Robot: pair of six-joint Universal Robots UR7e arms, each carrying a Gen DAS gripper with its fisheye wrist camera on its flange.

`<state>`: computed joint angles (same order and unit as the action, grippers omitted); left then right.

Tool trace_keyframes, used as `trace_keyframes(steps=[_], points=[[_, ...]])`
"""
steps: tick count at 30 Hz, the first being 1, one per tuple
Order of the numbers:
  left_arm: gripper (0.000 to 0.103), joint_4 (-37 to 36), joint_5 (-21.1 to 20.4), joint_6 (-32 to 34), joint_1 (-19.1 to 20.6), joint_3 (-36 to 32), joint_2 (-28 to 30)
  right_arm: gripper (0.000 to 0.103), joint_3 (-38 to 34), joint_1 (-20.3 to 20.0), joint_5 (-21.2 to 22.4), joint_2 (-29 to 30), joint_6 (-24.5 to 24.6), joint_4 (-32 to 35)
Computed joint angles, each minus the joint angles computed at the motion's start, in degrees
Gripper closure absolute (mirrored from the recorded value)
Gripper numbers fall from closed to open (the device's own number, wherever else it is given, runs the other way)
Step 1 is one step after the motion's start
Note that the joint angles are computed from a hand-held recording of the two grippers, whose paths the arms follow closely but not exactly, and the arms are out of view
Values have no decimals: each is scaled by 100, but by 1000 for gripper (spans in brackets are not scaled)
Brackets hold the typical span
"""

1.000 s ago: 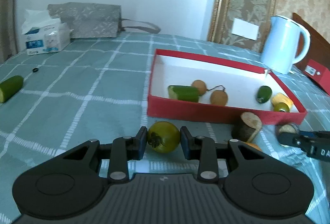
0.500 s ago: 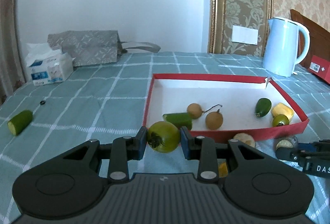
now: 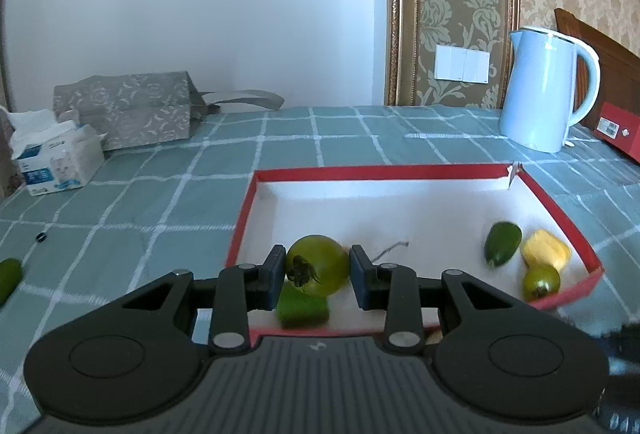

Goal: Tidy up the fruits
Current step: 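Carry the persimmon over the red box with the left tool while the right tool holds the eggplant chunk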

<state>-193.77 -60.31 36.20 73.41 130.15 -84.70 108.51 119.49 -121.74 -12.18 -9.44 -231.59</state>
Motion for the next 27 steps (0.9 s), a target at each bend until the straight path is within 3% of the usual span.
trace_keyframes(steps=[16, 24, 27], points=[[70, -201, 379, -42, 1, -835, 1236, 75, -10, -6, 9, 5, -26, 12], [69, -181, 536, -131, 49, -931, 1365, 75, -7, -2, 7, 3, -20, 14], [62, -227, 536, -161, 75, -955, 1376, 75, -10, -1, 4, 4, -21, 19]])
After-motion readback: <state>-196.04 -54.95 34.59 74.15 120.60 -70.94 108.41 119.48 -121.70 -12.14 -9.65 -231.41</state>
